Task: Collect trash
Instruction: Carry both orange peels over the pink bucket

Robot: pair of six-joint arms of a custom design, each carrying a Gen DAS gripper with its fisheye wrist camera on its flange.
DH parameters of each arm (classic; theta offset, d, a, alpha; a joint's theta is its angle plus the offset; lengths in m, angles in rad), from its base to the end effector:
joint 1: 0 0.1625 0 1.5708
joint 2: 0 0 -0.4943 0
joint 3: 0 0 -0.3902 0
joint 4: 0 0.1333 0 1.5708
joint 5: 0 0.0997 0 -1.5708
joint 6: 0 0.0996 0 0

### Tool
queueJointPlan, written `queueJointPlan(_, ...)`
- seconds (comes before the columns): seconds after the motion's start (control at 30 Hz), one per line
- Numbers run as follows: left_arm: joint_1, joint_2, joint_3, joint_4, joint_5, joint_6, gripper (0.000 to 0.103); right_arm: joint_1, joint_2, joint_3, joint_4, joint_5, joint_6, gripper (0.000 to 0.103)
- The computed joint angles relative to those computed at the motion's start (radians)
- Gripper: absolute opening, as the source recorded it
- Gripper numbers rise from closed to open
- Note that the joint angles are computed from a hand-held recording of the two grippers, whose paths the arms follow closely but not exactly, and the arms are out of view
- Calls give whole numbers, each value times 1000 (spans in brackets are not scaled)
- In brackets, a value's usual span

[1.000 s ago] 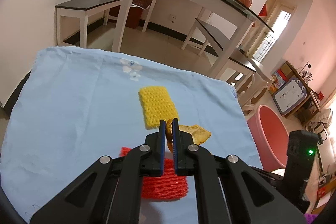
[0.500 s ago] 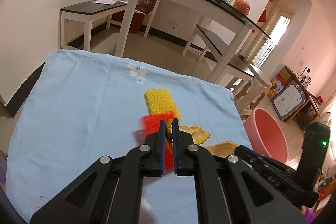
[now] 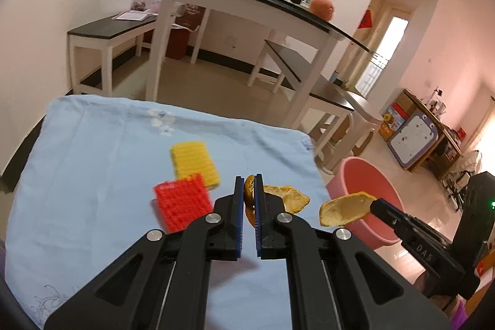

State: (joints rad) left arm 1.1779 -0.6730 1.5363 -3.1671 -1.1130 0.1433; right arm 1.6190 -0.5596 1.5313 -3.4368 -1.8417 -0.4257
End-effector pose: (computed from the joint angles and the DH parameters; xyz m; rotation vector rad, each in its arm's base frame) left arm -0.1325 -0.7829 0.1744 0.4624 2.5569 -1.0607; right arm 0.1439 -0.7701 0.1203 0.4276 -2.4660 1.1125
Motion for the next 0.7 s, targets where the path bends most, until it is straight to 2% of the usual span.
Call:
queueJointPlan(0.27, -35, 47, -46, 52, -37, 29, 6, -35, -58, 54, -98, -11, 21, 3)
queueJointPlan(0.7, -91, 148, -140, 141, -86, 93, 6, -105, -122, 112, -181, -34, 61, 3)
